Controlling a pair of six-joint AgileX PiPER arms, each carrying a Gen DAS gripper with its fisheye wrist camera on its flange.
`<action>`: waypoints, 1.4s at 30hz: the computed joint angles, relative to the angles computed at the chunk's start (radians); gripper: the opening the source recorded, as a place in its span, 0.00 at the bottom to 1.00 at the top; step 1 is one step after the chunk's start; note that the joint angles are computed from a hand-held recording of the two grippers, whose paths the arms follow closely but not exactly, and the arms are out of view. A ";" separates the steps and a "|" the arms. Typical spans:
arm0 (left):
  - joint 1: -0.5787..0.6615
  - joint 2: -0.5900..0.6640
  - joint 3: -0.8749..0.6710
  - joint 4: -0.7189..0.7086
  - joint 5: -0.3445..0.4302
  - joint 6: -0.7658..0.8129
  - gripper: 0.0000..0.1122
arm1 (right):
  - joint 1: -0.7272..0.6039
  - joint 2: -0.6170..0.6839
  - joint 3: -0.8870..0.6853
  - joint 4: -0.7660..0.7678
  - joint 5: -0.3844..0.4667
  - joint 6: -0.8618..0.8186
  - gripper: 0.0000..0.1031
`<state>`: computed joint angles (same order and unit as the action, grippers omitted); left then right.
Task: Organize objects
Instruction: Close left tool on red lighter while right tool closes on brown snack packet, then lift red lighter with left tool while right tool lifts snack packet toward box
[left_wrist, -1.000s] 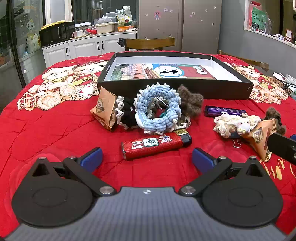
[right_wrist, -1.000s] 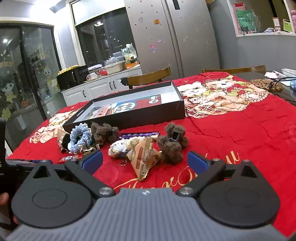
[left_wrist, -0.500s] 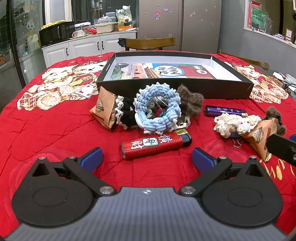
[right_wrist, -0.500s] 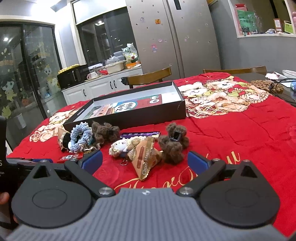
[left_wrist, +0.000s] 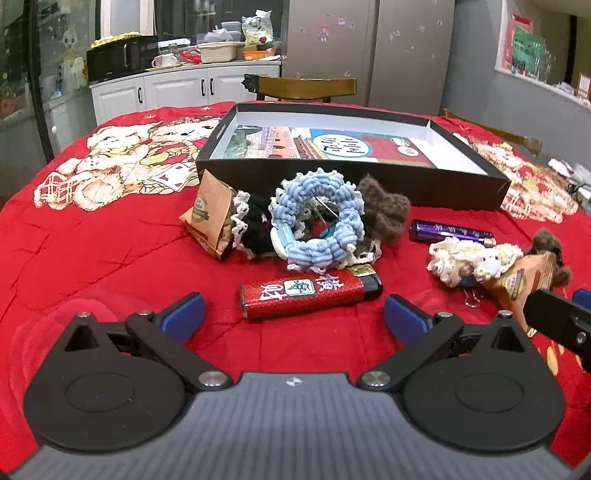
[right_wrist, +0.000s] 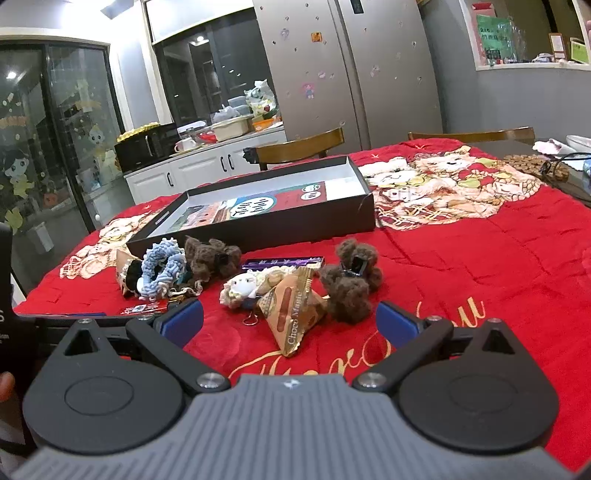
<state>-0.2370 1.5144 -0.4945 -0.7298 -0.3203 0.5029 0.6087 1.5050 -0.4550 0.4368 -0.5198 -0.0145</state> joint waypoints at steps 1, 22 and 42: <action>-0.010 0.003 -0.004 -0.037 -0.005 0.034 0.92 | -0.001 0.002 -0.003 -0.010 0.004 0.007 1.00; -0.045 0.034 -0.043 -0.196 -0.064 0.120 0.76 | -0.068 0.062 -0.086 -0.153 0.132 0.188 0.41; -0.089 -0.032 0.046 -0.147 -0.139 0.057 0.76 | -0.073 0.030 0.008 -0.191 -0.045 0.292 0.26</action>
<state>-0.3262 1.4825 -0.4488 -0.8766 -0.4590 0.5602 0.5356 1.5353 -0.4469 0.2458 -0.5648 0.2772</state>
